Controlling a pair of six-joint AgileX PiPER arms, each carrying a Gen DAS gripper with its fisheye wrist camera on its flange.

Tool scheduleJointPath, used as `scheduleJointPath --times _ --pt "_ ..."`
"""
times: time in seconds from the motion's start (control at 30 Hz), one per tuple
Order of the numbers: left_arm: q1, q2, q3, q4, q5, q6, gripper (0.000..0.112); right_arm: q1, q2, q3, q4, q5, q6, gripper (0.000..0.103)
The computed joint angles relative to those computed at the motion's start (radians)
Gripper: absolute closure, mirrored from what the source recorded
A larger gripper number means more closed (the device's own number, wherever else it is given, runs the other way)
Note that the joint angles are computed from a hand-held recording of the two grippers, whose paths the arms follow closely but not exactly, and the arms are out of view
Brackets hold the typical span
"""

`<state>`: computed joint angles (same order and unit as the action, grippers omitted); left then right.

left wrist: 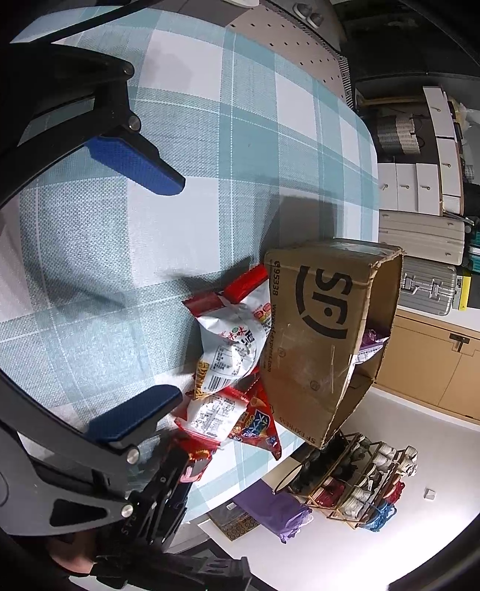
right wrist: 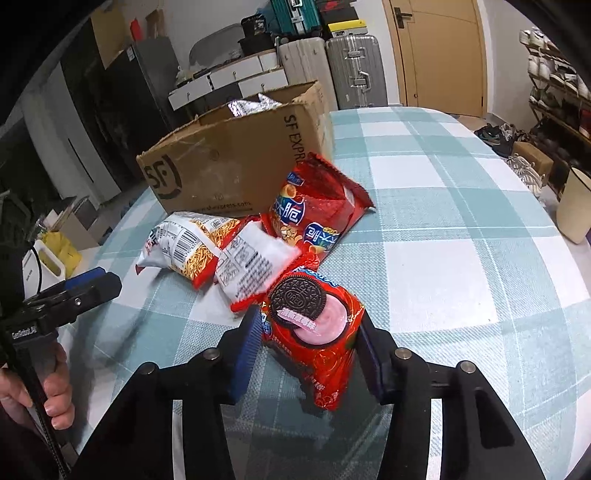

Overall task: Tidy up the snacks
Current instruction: 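Grasp the red Oreo pack with the right tool, then grasp the white snack bag with the left tool while the right holds the Oreo pack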

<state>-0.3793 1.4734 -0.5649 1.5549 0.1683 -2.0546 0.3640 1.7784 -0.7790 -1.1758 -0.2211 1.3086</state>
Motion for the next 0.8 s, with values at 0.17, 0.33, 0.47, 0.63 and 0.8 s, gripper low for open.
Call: scheduleJointPath --times 0.17,0.33,0.47,0.63,0.8 --pt "-0.004 0.001 -0.008 -0.037 0.009 0.035 0.01 -0.024 -0.013 0.028 0.032 -0.04 -0.033 0.054" --pt "-0.005 0.009 -0.025 -0.106 0.014 0.109 0.01 -0.036 -0.018 0.04 0.057 -0.061 -0.061 0.054" --pt "-0.008 0.016 -0.043 -0.171 0.025 0.179 0.01 -0.051 -0.022 0.053 0.075 -0.086 -0.076 0.054" --pt "-0.02 0.029 -0.07 -0.218 0.036 0.232 0.01 -0.087 -0.036 0.069 0.055 -0.134 -0.064 0.054" --pt "-0.028 0.055 -0.117 -0.309 0.044 0.335 0.01 -0.109 -0.054 0.085 0.053 -0.165 -0.065 0.054"
